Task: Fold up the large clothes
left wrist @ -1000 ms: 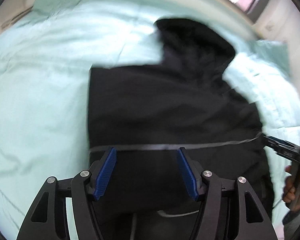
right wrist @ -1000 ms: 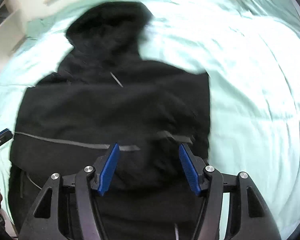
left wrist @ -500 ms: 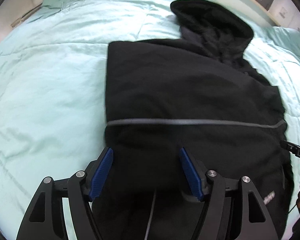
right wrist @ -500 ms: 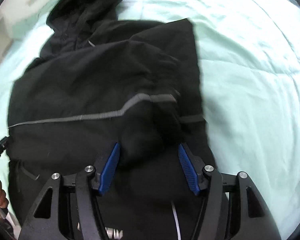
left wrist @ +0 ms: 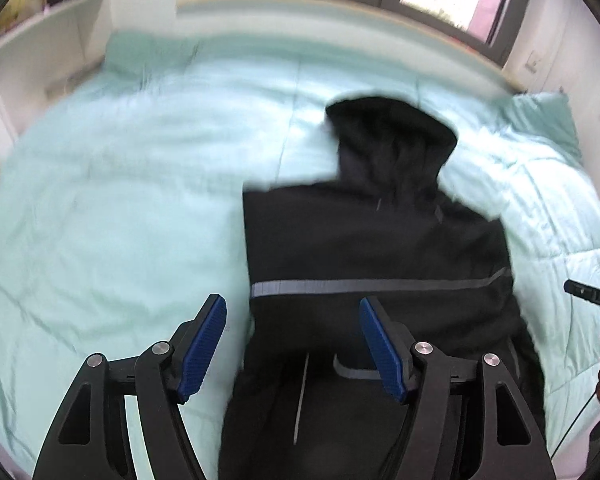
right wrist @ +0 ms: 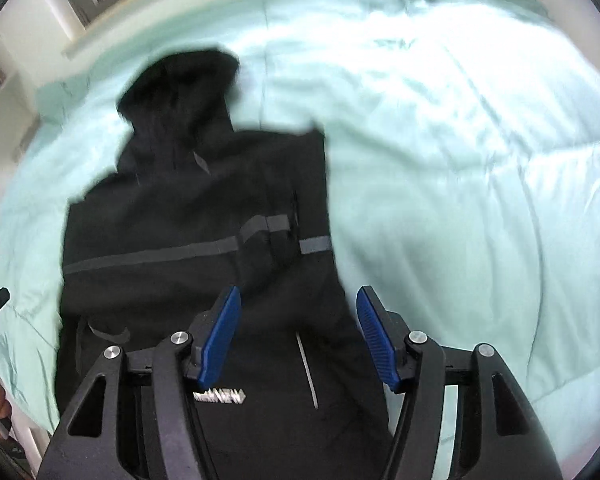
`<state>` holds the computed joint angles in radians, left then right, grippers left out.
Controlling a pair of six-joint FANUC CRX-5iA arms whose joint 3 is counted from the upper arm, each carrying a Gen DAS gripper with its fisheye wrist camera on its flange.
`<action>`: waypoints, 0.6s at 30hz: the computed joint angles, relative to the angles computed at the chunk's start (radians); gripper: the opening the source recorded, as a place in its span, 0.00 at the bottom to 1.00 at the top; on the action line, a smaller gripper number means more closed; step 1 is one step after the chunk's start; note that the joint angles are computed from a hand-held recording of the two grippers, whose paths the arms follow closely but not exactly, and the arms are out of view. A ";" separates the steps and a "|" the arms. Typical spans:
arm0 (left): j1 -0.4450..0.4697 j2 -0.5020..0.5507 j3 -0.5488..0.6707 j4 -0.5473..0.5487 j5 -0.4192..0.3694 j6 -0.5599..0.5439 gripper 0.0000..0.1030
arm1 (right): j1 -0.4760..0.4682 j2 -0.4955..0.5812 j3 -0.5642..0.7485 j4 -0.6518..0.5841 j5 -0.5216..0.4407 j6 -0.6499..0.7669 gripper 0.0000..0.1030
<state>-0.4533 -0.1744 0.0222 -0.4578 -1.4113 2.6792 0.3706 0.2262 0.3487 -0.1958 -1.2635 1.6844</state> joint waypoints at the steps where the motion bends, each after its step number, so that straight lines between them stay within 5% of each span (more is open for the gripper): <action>1: -0.002 0.006 0.033 -0.025 -0.008 -0.015 0.69 | 0.005 0.006 0.028 -0.011 0.002 0.003 0.62; 9: 0.071 0.087 0.169 -0.061 0.004 -0.157 0.69 | 0.067 0.126 0.195 -0.043 -0.031 0.003 0.62; 18: 0.300 0.251 0.163 0.125 0.238 -0.257 0.69 | 0.098 0.344 0.420 -0.007 -0.072 -0.003 0.62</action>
<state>-0.1536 0.0762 0.1850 -0.3329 -1.1733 2.4223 0.4685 0.5697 0.7692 -0.2026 -1.3353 1.6812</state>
